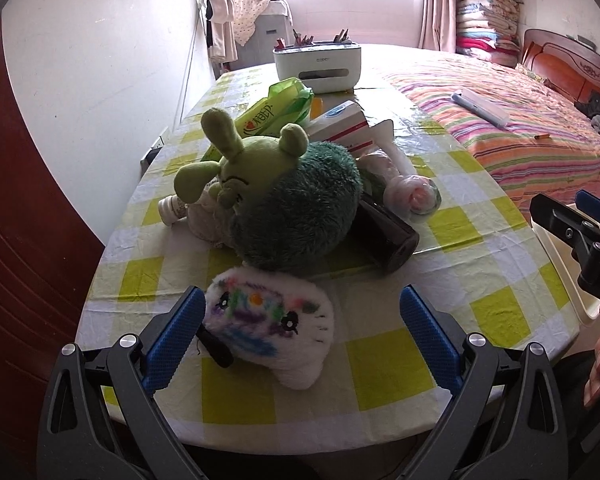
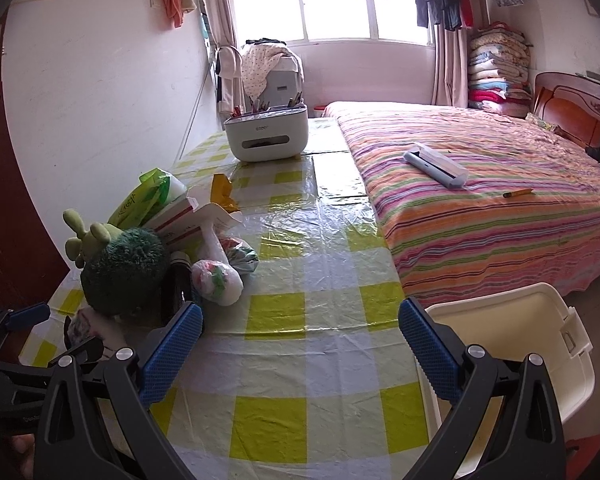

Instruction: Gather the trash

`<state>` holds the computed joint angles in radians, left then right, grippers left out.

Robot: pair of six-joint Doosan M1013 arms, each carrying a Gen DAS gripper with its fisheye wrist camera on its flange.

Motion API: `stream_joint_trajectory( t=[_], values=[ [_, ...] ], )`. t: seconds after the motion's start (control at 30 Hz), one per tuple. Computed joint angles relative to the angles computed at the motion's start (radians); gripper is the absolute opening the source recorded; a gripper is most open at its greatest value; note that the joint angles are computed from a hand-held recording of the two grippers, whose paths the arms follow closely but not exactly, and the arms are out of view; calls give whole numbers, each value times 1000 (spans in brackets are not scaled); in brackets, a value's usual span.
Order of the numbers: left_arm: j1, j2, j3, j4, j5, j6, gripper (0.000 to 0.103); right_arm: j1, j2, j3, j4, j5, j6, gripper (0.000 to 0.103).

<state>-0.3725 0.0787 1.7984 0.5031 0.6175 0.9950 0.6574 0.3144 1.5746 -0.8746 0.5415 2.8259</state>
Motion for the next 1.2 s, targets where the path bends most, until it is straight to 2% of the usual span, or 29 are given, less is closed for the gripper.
stream_joint_trajectory(
  t=[0.63, 1.2],
  values=[
    [-43, -7, -2, 20, 0, 18, 96, -8, -39, 55, -41, 30, 92, 96],
    [-44, -18, 5, 26, 4, 18, 96, -7, -47, 61, -35, 18, 87, 96]
  ],
)
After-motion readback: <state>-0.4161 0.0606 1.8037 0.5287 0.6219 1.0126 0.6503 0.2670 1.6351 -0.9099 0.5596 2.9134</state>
